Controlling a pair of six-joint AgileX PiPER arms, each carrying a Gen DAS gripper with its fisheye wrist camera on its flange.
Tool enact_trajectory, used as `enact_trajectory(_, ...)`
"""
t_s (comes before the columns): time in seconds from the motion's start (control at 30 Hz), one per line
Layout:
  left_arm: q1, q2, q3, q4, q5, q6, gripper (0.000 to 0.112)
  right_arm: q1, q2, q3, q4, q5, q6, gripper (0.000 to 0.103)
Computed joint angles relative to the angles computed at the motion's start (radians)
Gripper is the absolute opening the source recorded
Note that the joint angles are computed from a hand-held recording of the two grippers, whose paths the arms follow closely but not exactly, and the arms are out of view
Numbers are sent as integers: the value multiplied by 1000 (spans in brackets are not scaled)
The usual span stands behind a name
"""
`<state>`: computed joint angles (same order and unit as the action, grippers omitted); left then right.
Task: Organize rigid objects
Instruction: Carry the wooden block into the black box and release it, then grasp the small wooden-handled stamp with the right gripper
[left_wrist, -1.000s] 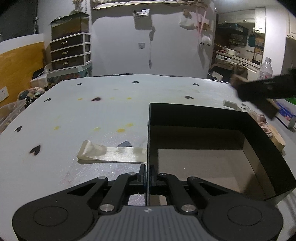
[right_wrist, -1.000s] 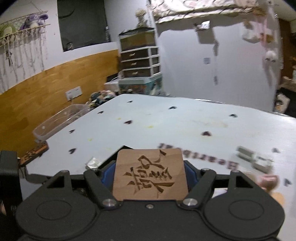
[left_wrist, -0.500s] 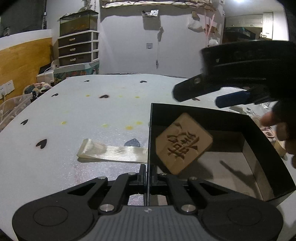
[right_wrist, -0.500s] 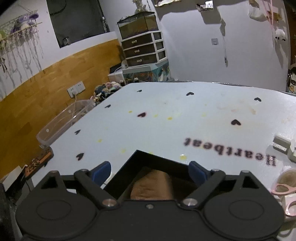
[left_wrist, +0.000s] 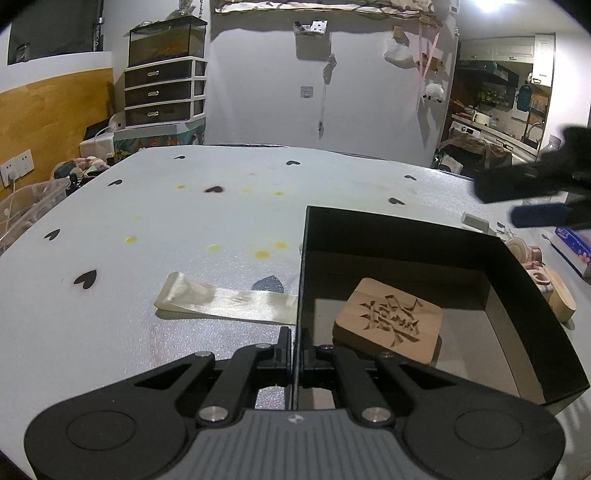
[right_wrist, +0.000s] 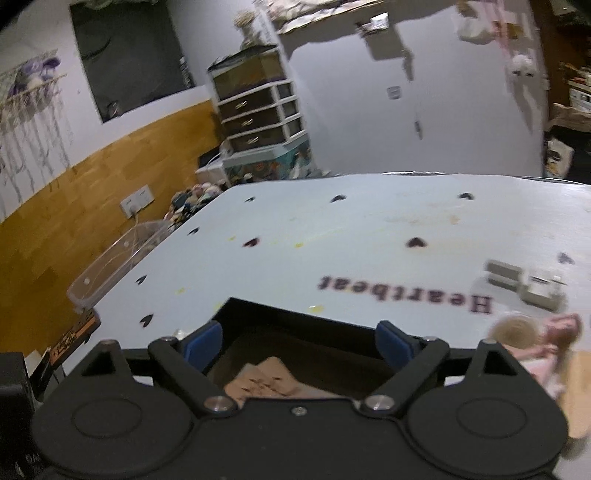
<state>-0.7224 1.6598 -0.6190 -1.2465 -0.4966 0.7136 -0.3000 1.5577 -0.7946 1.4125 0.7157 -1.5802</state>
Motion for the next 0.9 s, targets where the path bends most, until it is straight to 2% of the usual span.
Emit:
enact_trajectory(0.2, 1, 1, 4, 18, -5, -23, 4, -173, -13, 54, 30, 20, -55, 83)
enact_trajectory(0.3, 2, 2, 7, 29, -6, -35, 4, -242, 4, 73, 26, 7, -75, 77)
enact_trajectory(0.43, -3, 7, 0, -7, -21, -9, 5, -289, 42, 97, 16, -21, -96, 63)
enact_trajectory(0.57, -12, 8, 0, -26, -34, -3, 5, -293, 89, 127, 17, -46, -120, 55)
enact_trajectory(0.67, -19, 8, -1, -39, -39, 10, 5, -261, 117, 145, 50, -76, -153, 53)
enact_trajectory(0.83, -31, 7, -8, -67, -44, 34, 5, -178, 131, 179, 247, -121, -349, 53)
enact_trajectory(0.87, -29, 8, -9, -68, -42, 39, 4, -157, 138, 178, 270, -132, -367, 51)
enact_trajectory(0.9, -30, 6, -9, -70, -40, 47, 4, -153, 145, 172, 272, -134, -369, 45)
